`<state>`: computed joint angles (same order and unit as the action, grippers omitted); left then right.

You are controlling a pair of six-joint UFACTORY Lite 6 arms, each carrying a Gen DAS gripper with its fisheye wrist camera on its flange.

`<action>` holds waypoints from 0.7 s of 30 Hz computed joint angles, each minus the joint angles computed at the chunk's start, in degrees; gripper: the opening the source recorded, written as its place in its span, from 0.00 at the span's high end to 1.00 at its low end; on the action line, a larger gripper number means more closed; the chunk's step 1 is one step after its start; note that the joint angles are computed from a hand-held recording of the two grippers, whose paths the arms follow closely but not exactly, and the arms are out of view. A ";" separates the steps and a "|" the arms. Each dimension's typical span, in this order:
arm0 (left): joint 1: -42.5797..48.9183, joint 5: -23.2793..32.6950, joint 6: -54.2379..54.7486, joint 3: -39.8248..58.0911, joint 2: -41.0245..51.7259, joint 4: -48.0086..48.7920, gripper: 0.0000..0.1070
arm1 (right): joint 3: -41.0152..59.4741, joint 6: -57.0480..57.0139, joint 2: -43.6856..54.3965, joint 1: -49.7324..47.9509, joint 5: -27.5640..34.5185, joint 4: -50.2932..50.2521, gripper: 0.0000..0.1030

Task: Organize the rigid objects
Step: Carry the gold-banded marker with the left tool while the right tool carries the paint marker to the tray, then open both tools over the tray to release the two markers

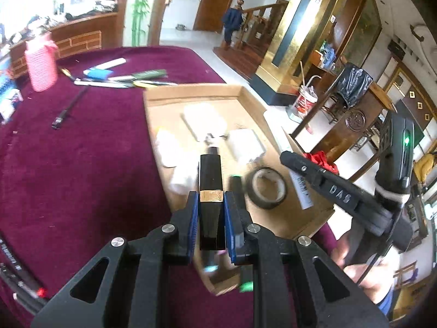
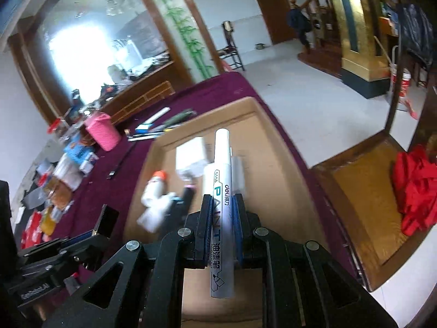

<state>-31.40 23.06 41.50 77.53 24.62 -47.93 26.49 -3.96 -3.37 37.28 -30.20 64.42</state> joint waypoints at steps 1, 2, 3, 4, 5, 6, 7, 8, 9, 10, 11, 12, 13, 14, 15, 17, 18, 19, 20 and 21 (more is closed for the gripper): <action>-0.54 0.83 -1.60 2.18 1.89 1.00 0.86 | -0.55 1.76 -0.09 -1.09 0.46 -1.68 0.88; -1.01 1.68 -3.31 4.65 3.95 2.29 0.86 | -0.96 3.79 -0.19 -2.24 1.14 -4.22 0.88; -1.51 1.75 -4.49 5.59 4.86 3.10 0.86 | -1.90 3.97 -1.11 -2.41 1.11 -4.35 0.88; -1.83 2.13 -6.31 7.66 6.55 4.69 0.86 | -1.86 2.94 -1.01 -2.88 1.04 -3.51 0.88; -2.39 2.66 -8.66 9.92 8.31 6.72 0.86 | -2.29 2.32 -1.35 -3.26 1.13 -3.23 0.88; -2.74 3.41 -10.56 12.23 10.18 8.05 0.86 | -2.23 2.01 -1.05 -3.70 1.44 -3.28 0.88; -2.98 4.00 -12.14 14.22 11.88 9.03 0.86 | -2.42 3.15 -0.76 -4.44 1.93 -4.53 0.88; -3.24 4.37 -13.34 15.41 12.94 9.83 0.86 | -2.57 4.06 -0.50 -4.90 2.29 -5.29 0.88; -3.48 5.10 -14.51 17.19 14.47 10.57 0.86 | -2.28 4.45 0.20 -5.41 2.69 -5.87 0.88; -3.72 5.55 -15.37 18.18 15.28 11.10 0.86 | -1.86 2.84 0.78 -5.40 2.68 -4.27 0.88; -3.92 5.92 -16.21 19.07 16.07 11.76 0.86 | -1.44 0.75 1.13 -4.99 2.43 -1.86 0.88; -4.07 6.34 -16.77 19.84 16.76 12.30 0.86 | -1.83 0.61 0.78 -5.02 2.53 -1.68 0.88; -4.12 6.55 -17.03 20.23 17.16 12.57 0.86 | -1.63 -0.41 0.94 -4.84 2.45 -0.57 0.88; -4.30 6.58 -17.79 20.56 17.58 13.22 0.86 | -1.22 -1.80 1.35 -4.57 2.41 0.88 0.88; -4.37 6.75 -17.99 20.85 17.88 13.38 0.86 | -0.76 -3.50 1.75 -4.50 2.41 2.34 0.88; -4.48 7.19 -18.45 21.35 18.38 13.75 0.86 | -0.17 -5.68 2.31 -4.47 2.40 4.05 0.88; -4.58 7.50 -19.27 21.98 18.88 14.35 0.86 | 0.01 -6.37 2.57 -4.48 2.38 4.77 0.88; -4.61 7.80 -19.41 22.38 19.31 14.28 0.86 | -0.08 -6.61 2.53 -4.63 2.53 5.02 0.88; -4.57 7.75 -19.09 22.32 19.33 13.72 0.86 | -0.24 -6.51 2.46 -4.88 2.75 4.85 0.87; -4.62 7.69 -19.25 22.27 19.23 13.92 0.86 | -0.25 -6.91 2.50 -5.12 2.81 4.81 0.88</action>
